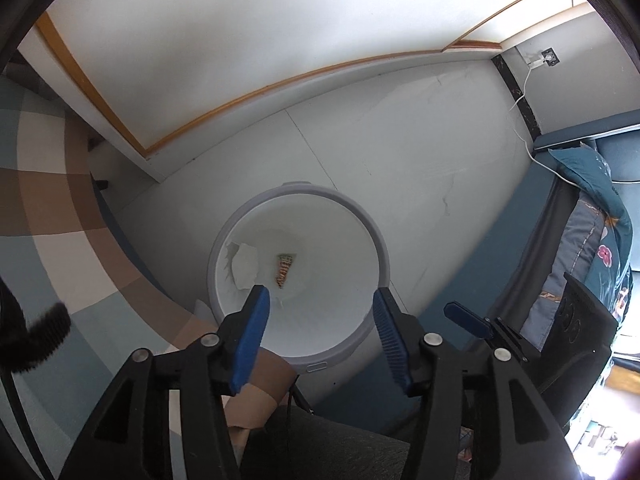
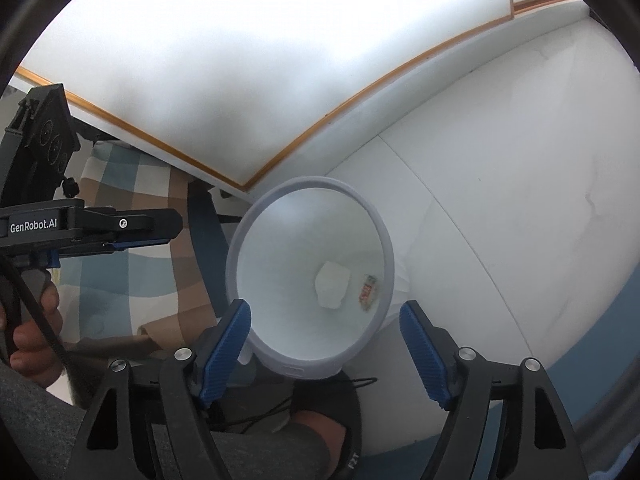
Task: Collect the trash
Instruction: 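Return the right gripper from the bin to the table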
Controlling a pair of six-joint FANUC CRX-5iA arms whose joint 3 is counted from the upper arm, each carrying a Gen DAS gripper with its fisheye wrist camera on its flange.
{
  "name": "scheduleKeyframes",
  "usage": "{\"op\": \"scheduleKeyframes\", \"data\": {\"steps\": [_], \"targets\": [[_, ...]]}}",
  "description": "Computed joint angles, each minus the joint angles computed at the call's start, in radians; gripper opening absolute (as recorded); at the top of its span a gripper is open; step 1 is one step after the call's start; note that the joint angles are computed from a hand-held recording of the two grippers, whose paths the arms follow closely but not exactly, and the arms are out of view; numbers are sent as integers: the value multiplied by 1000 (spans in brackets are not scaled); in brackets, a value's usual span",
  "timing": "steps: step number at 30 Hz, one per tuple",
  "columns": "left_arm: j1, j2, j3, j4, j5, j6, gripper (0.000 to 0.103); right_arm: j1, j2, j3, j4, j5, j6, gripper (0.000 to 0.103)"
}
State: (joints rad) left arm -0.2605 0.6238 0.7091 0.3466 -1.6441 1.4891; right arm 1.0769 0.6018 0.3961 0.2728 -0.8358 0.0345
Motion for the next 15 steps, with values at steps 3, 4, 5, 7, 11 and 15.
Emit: {"op": "scheduleKeyframes", "data": {"steps": [3, 4, 5, 7, 11, 15], "targets": [[8, -44, -34, -32, 36, 2, 59, 4, 2, 6, 21, -6, -24, 82], [12, -57, -50, -31, 50, -6, 60, 5, 3, 11, 24, -10, -27, 83], [15, -78, -74, -36, 72, -14, 62, 6, 2, 13, 27, -14, -28, 83], [16, -115, -107, -58, 116, -20, 67, 8, -1, 17, 42, -19, -39, 84], [23, -190, -170, -91, 214, -15, 70, 16, -7, 27, 88, -36, -66, 87], [37, -266, -234, -117, 291, 2, 72, 27, -8, 59, 137, -78, -72, 88]]}}
